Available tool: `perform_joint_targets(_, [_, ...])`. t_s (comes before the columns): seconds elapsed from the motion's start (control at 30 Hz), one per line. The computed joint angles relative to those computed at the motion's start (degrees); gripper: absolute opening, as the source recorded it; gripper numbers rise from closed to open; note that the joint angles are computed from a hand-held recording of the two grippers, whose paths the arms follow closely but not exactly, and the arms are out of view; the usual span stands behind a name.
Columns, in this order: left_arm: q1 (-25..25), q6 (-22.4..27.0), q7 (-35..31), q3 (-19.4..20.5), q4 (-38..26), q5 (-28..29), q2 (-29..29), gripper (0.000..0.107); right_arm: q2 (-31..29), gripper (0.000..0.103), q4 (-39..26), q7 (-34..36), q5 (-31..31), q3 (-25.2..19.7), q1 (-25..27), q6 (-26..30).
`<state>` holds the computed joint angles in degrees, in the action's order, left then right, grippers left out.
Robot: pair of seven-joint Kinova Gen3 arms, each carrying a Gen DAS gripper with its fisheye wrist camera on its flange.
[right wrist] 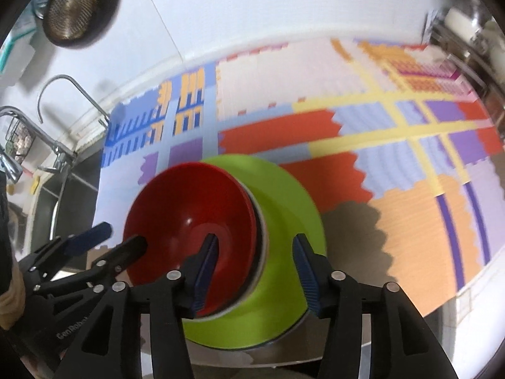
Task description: Organize plates and bowls
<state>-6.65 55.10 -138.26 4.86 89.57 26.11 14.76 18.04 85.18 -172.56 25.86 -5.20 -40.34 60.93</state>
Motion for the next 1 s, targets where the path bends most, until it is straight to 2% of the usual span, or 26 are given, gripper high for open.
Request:
perform_joint_targets(0.1, [-1.24,-3.94,-3.44,-0.17,5.04,3.21,-4.14,0.067,-1.16,0.058,0.57,-4.51,6.45,0.35,-4.37,3.78])
perform_joint_targets(0.2, [-1.64,-8.98,-7.27,-1.2,11.47,7.38,-9.17,0.068,-2.23,0.061,1.62,-6.8,10.88,-0.66,-6.46,5.77])
perform_joint_targets(0.3, [-0.88,-13.91,-11.12,-3.18,18.33,11.83,-14.82,0.075,-4.01,0.066,4.25,-10.12,15.89,-2.2,-8.83,7.41])
perform_joint_targets(0.37, [0.11,-15.09,-12.6,-5.06,21.45,14.04,-17.75,0.076,-5.37,0.072,6.54,-12.89,19.64,-3.6,-10.56,8.62])
perform_joint_targets(0.57, [3.47,-17.06,-17.07,-11.61,30.12,19.14,-27.49,0.085,-9.34,0.079,12.7,-21.6,27.04,-9.09,-14.71,13.09])
perform_joint_targets(0.77, [5.96,-17.14,-14.17,-15.55,35.01,15.83,-37.0,0.092,-11.18,0.088,15.71,-26.61,29.98,-14.44,-18.72,19.75])
perform_joint_targets(0.87, [6.37,-17.54,-11.37,-16.6,36.83,13.34,-41.9,0.098,-11.75,0.09,16.44,-29.32,30.74,-16.49,-20.96,23.26])
perform_joint_targets(1.0, [6.94,-17.95,-7.92,-17.27,38.65,9.29,-47.98,0.1,-11.66,0.092,16.41,-32.1,31.42,-18.95,-24.51,29.09])
